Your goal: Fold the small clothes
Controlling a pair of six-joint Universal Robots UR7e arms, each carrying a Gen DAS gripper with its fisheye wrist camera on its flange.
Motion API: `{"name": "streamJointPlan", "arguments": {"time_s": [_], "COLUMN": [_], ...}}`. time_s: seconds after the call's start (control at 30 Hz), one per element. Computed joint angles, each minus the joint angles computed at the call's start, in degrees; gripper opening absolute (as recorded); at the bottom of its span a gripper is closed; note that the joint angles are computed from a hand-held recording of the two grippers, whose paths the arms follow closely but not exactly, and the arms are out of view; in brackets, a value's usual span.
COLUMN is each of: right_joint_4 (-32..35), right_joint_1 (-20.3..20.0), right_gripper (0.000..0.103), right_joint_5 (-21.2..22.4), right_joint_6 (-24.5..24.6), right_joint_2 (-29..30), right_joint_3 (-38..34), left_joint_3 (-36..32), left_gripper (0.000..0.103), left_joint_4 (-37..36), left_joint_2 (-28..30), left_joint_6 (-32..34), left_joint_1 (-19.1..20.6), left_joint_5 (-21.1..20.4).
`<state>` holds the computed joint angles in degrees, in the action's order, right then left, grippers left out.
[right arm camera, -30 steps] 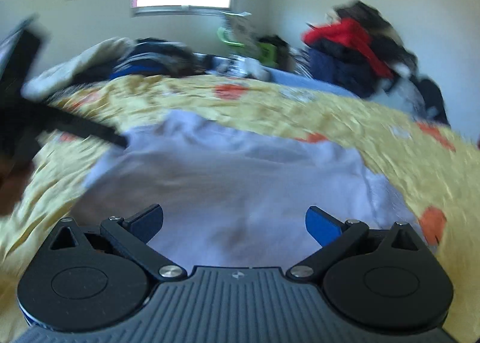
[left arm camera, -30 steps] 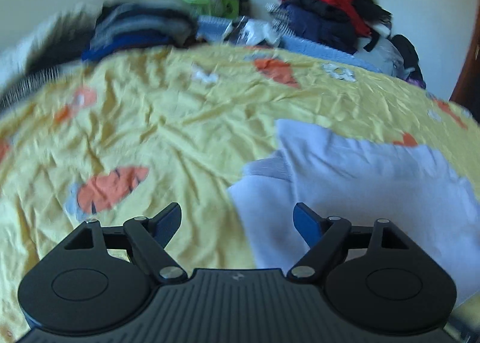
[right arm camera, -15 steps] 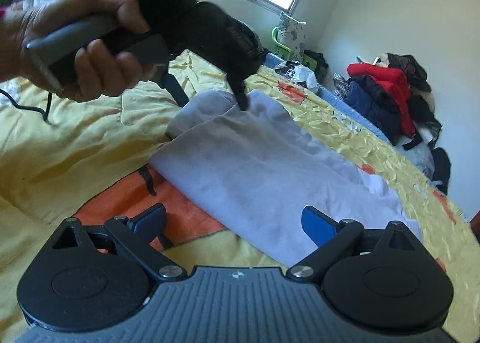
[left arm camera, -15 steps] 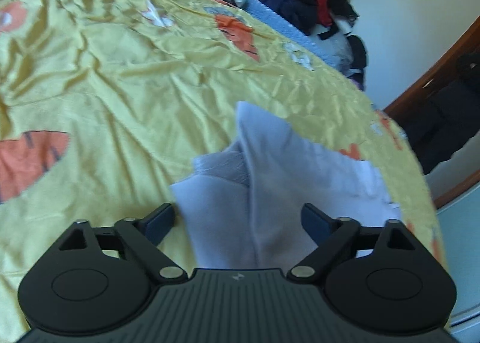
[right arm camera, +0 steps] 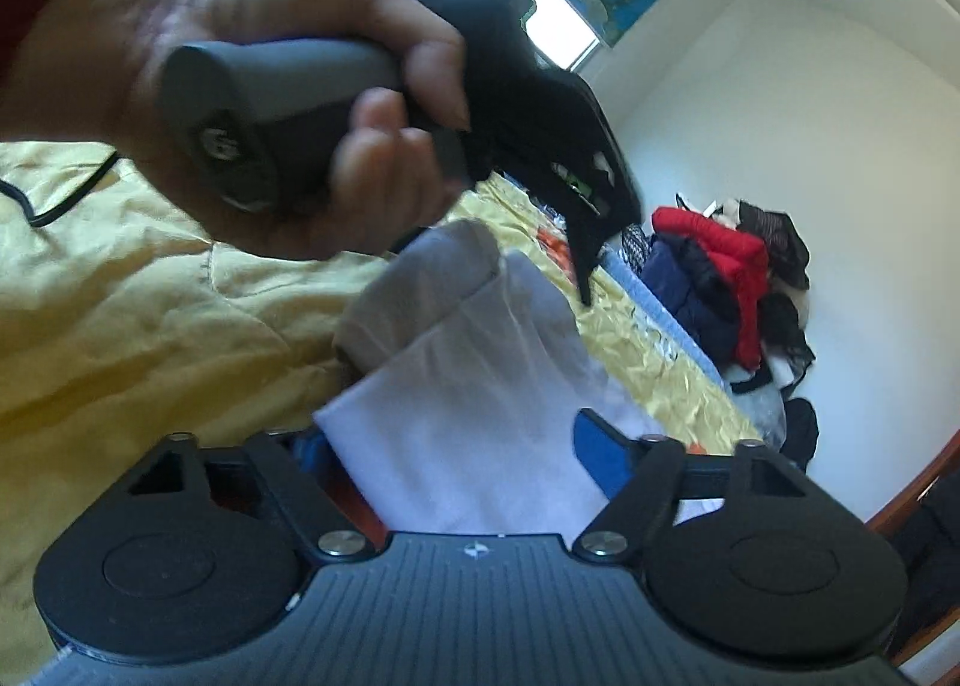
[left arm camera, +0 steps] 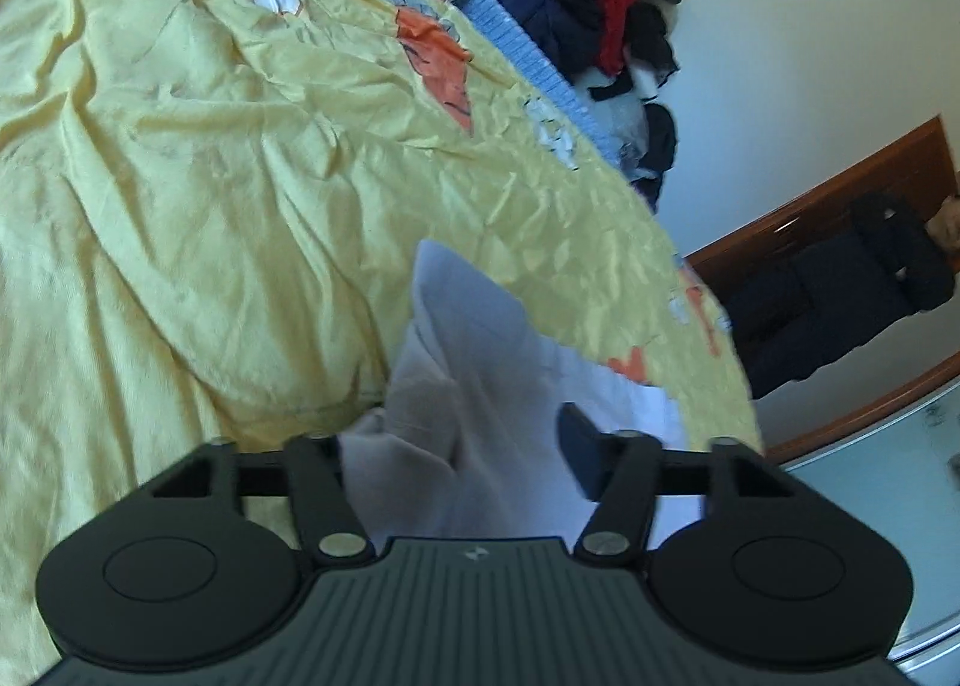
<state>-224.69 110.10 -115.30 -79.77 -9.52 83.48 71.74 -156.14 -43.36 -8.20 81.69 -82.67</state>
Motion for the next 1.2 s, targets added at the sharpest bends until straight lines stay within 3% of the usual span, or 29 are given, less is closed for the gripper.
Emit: {"name": "streamJointPlan", "arguments": {"time_s": [0.07, 0.13, 0.17, 0.3, 0.33, 0.47, 0.7, 0.97, 1.2], "right_joint_4": [0.30, 0.83, 0.58, 1.45, 1.95, 2.34, 1.86, 0.90, 1.00], "right_joint_1": [0.00, -0.08, -0.09, -0.17, -0.16, -0.11, -0.82, -2.21, -4.40], "right_gripper": [0.060, 0.047, 0.045, 0.026, 0.017, 0.013, 0.009, 0.008, 0.008], "right_joint_5": [0.42, 0.89, 1.06, 1.41, 1.36, 2.13, 6.52, 12.58, 15.27], "right_joint_6": [-0.24, -0.62, -1.16, -2.08, -2.34, -2.91, 2.56, 15.98, 23.56], "right_joint_2": [0.34, 0.35, 0.51, 0.19, 0.06, -0.14, -3.91, -11.75, -17.08], "right_joint_3": [-0.20, 0.05, 0.07, 0.72, 0.84, 1.35, 6.09, 13.84, 18.08], "left_joint_3": [-0.87, -1.35, -1.42, -0.35, 0.29, 1.84, 4.20, 5.83, 5.90], "left_gripper": [0.032, 0.026, 0.018, 0.013, 0.013, 0.012, 0.011, 0.011, 0.011], "left_joint_4": [0.48, 0.46, 0.18, -1.62, -2.40, -4.17, -6.89, -7.99, -9.49], "left_joint_2": [0.62, 0.98, 1.12, 1.11, 0.93, 0.45, -0.55, -1.50, -0.36], "left_joint_6": [1.15, 1.61, 1.43, 2.57, 3.01, 3.75, 6.69, 0.85, 0.35], "left_joint_1": [-0.45, -0.51, -0.52, -1.30, -1.67, -3.21, -6.61, -10.08, -13.41], "left_joint_5": [2.25, 3.01, 3.32, 6.13, 7.38, 11.65, 18.35, 23.58, 27.77]}}
